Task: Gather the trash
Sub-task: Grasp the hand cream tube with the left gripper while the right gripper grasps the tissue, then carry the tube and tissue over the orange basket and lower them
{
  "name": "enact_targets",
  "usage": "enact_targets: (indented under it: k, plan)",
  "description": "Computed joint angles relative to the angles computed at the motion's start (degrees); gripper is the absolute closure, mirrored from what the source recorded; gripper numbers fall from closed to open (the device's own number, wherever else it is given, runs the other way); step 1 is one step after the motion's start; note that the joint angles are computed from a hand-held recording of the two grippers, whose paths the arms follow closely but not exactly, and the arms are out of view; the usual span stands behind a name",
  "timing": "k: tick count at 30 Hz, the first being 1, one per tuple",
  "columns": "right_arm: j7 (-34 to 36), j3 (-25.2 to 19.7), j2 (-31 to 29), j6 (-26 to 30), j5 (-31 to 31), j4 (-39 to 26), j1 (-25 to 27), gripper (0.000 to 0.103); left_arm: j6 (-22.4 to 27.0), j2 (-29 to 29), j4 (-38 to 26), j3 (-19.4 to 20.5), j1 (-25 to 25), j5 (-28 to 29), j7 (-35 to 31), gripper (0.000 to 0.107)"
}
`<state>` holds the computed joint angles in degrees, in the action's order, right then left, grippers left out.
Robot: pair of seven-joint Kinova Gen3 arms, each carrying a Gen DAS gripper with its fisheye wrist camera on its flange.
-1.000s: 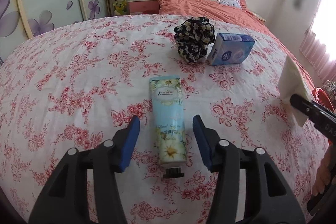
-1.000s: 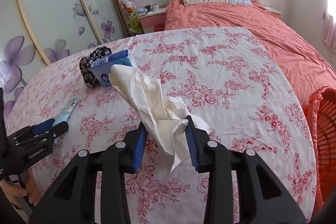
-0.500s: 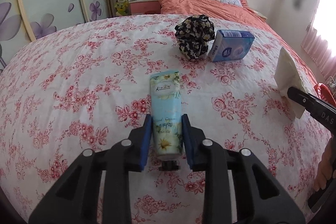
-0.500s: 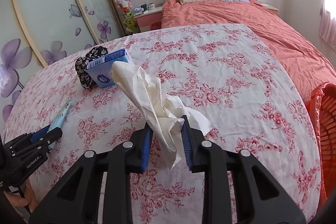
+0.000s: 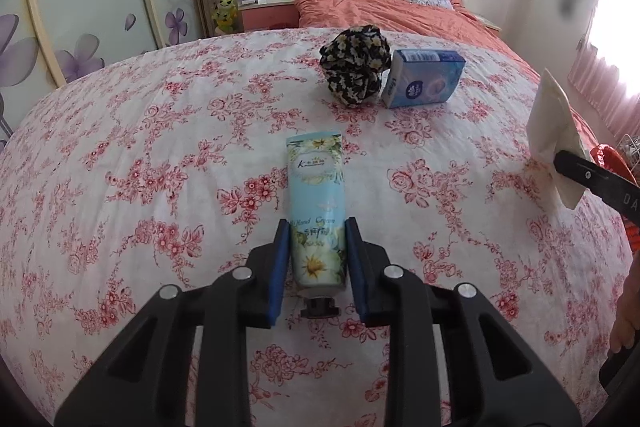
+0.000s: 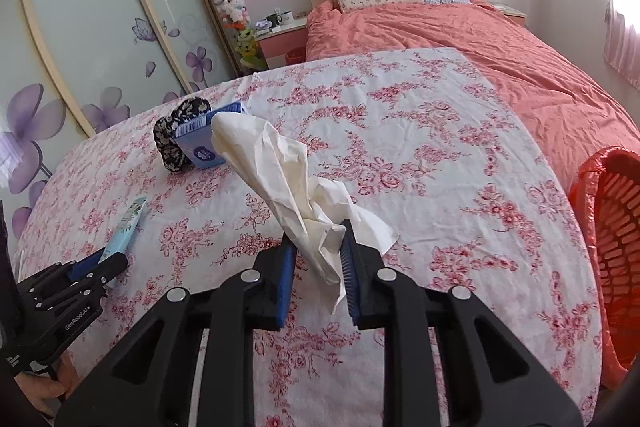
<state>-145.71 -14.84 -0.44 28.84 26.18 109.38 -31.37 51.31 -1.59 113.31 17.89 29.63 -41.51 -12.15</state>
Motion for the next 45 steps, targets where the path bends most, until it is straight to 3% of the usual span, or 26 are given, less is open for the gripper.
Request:
enact_targets:
  k: [6, 13, 21, 34, 45]
  plan:
    - [2.43, 0.27, -4.74, -1.41, -4.76, 2.24, 2.45, 0.081, 2.98, -0.41, -3.02, 1.57, 1.45, -2.27, 0.75, 0.08]
    - [3.52, -2.9, -12.6, -1.83, -7.24, 5.32, 8.38, 0.081, 6.15, -0.33, -8.44, 3.94, 4.19, -5.43, 1.6, 0.08]
    - [5.75, -5.5, -21.92, -0.02, -10.94, 7.57, 16.89, 0.081, 9.42, 3.32, -16.66, 5.75, 10.91, -10.31, 2.32, 0.08]
    - [14.39, -2.03, -31.46, -0.26, -19.15, 12.61, 25.62, 0.081, 8.89, 12.97, -30.42, 1.47, 23.48, -14.17, -2.92, 0.08]
    - [24.32, 11.35, -34.15, -1.05, -25.14, 16.53, 26.15, 0.081, 1.33, 24.16, -43.63, -2.09, 27.1, -6.86, -14.21, 0.08]
